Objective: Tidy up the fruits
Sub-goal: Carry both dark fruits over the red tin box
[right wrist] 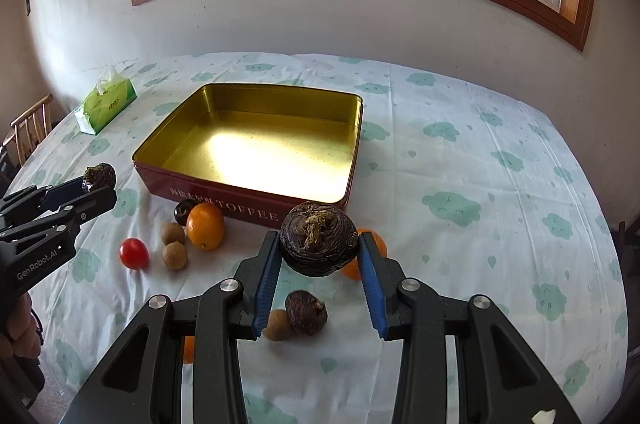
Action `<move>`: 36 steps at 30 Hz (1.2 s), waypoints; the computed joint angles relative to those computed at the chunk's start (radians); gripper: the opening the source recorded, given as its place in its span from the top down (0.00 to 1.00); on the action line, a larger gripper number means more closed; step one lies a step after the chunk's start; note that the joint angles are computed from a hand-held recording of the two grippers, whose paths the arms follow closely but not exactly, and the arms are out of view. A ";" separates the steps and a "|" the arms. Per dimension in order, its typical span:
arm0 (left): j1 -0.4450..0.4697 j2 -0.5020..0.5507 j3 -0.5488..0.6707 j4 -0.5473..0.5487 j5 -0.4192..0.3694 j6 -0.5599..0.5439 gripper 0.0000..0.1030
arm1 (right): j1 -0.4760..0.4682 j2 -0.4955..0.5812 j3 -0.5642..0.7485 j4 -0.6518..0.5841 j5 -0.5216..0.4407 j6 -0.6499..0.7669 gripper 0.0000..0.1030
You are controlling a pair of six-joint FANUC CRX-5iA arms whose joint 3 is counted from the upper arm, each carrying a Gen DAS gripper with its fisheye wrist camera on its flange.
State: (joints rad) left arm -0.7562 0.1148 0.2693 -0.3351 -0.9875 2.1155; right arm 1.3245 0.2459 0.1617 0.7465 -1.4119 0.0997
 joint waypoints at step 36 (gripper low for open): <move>0.120 0.277 0.235 0.178 -0.043 -0.182 0.63 | -0.197 0.161 0.178 -0.139 0.110 0.213 0.65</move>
State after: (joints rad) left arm -0.6362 0.3919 0.5044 -0.1575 -1.0305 1.9331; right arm 1.1279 0.4071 0.3400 0.6076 -1.3021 0.3131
